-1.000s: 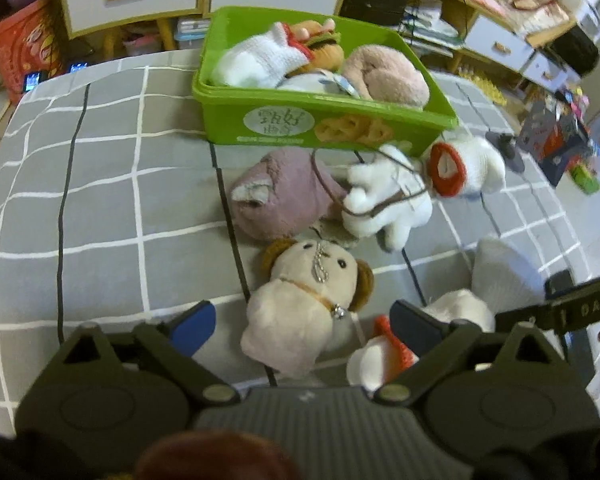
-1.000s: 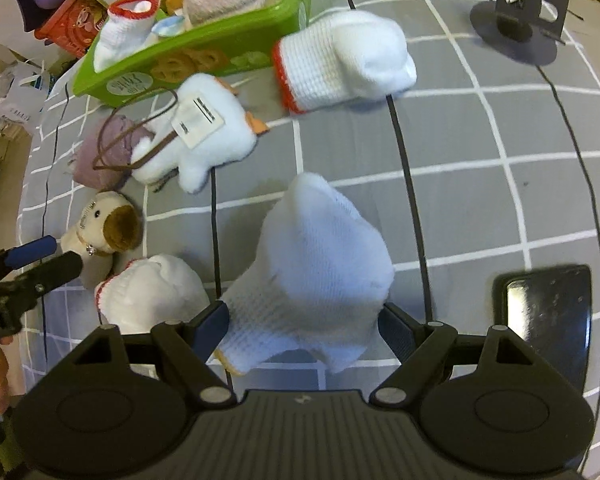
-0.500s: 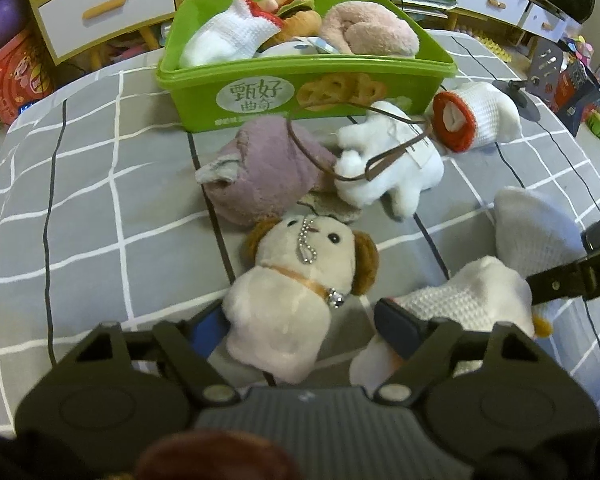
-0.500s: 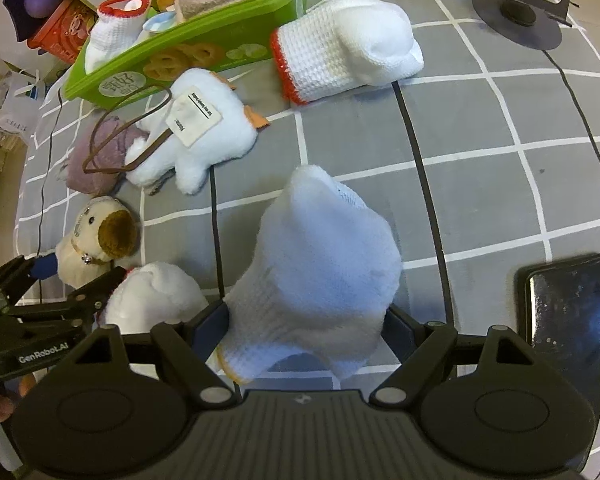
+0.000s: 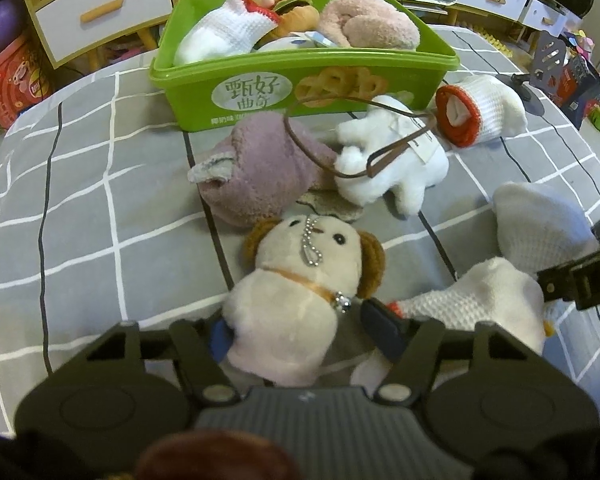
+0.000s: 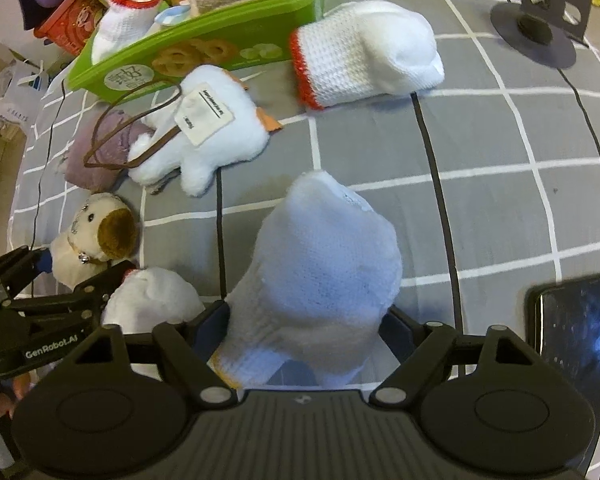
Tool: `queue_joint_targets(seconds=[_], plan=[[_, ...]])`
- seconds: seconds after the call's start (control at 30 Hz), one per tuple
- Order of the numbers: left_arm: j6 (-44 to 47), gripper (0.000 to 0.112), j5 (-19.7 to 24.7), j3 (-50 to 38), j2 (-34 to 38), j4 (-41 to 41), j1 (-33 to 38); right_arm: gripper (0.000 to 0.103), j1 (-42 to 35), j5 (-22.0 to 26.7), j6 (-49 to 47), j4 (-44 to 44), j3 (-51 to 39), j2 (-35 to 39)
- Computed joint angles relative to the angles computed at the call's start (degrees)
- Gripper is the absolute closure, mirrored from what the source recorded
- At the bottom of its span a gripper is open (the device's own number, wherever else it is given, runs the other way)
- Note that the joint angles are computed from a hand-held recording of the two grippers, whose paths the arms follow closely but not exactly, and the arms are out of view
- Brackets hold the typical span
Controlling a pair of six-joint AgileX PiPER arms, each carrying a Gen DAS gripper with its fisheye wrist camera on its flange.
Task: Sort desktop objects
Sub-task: 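Grasp the beige dog plush with the left tool while the right tool grasps the white sock, then carry the dog plush and white sock into the green bin and release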
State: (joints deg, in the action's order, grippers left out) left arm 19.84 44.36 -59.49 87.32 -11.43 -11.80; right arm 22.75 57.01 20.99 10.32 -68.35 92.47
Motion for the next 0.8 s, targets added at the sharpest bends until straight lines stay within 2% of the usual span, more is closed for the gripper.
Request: queue_joint_targets(seconds=[0.07, 0.17, 0.4, 0.8], plan=[[-0.75, 0.054, -0.20, 0.05, -0.11, 1.45, -0.52, 0.038, 0.44, -0.41, -0.58, 0.12, -0.15, -0.06], [-1.61, 0.065, -0.92, 0.40, -0.49, 3.56, -1.15, 0.044, 1.61, -0.93, -0.20, -1.11, -0.17, -0.04], [-0.94, 0.069, -0.53, 0.19, -0.67, 3.16, -0.99, 0.050, 2.64, -1.59, 0.65, -2.56, -0.12, -0.34], [-0.58, 0.069, 0.97, -2.08, -1.33, 2.08, 0.23, 0.052, 0.40, -1.46, 2.19, -4.43, 0.22, -2.68]])
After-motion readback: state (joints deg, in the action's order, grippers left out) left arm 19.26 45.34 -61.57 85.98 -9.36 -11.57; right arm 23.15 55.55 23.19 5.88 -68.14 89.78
